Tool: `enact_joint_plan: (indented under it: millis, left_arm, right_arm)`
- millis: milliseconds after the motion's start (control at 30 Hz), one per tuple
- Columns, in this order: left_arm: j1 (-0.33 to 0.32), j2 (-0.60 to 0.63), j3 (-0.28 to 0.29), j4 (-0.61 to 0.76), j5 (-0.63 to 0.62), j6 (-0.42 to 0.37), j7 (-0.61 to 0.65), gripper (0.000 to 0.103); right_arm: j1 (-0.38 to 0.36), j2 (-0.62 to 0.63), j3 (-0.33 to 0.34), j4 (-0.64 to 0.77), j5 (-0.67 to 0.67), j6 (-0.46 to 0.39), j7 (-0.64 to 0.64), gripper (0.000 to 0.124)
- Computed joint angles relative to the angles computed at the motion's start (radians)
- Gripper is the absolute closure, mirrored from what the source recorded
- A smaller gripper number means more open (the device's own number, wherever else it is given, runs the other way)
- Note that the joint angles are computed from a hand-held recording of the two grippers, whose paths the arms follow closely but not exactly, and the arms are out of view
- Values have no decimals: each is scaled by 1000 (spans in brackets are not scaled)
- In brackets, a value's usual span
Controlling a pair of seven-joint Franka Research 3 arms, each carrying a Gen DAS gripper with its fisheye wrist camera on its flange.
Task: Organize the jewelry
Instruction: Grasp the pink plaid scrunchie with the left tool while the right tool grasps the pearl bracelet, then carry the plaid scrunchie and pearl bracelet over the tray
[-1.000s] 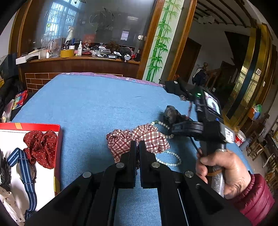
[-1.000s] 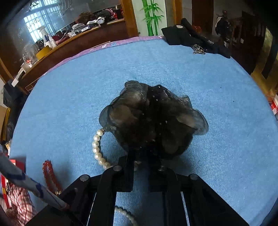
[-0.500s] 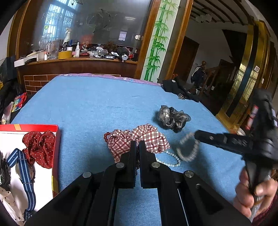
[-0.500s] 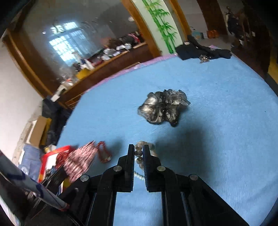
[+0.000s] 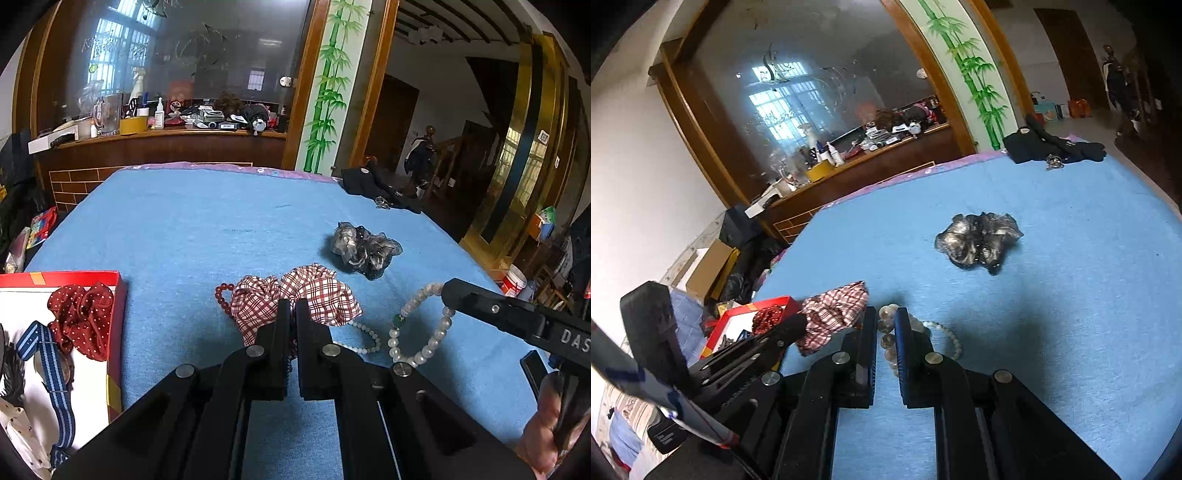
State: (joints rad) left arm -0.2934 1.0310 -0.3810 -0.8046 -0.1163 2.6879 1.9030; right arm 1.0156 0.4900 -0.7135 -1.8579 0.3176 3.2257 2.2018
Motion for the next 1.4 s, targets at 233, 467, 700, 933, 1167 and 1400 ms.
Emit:
enact_joint_plan:
  millis: [233, 467, 700, 933, 1167, 1400]
  left_arm:
    - [-9, 3, 14, 7, 12, 9, -23, 101]
    - [-10, -24, 29, -40, 39, 43, -61, 101]
    - [15, -110, 28, -185, 71, 118, -101, 101]
    - [82, -214, -1, -358, 92, 203, -120, 100]
    - [170, -289, -40, -470, 97, 265, -128, 100]
    - [288, -354, -99, -574, 78, 325, -117, 100]
  right_arm:
    - [17, -4, -6, -9, 27, 30, -38, 114]
    - [19, 0, -3, -1, 70, 29, -80, 114]
    - [-35, -28, 75, -6, 108, 61, -139, 114]
    - [-40, -18, 97, 34, 131, 46, -172, 114]
    - [-71, 19, 145, 124, 100, 19, -149, 114]
    - [-115, 91, 189, 291, -2, -64, -85, 113]
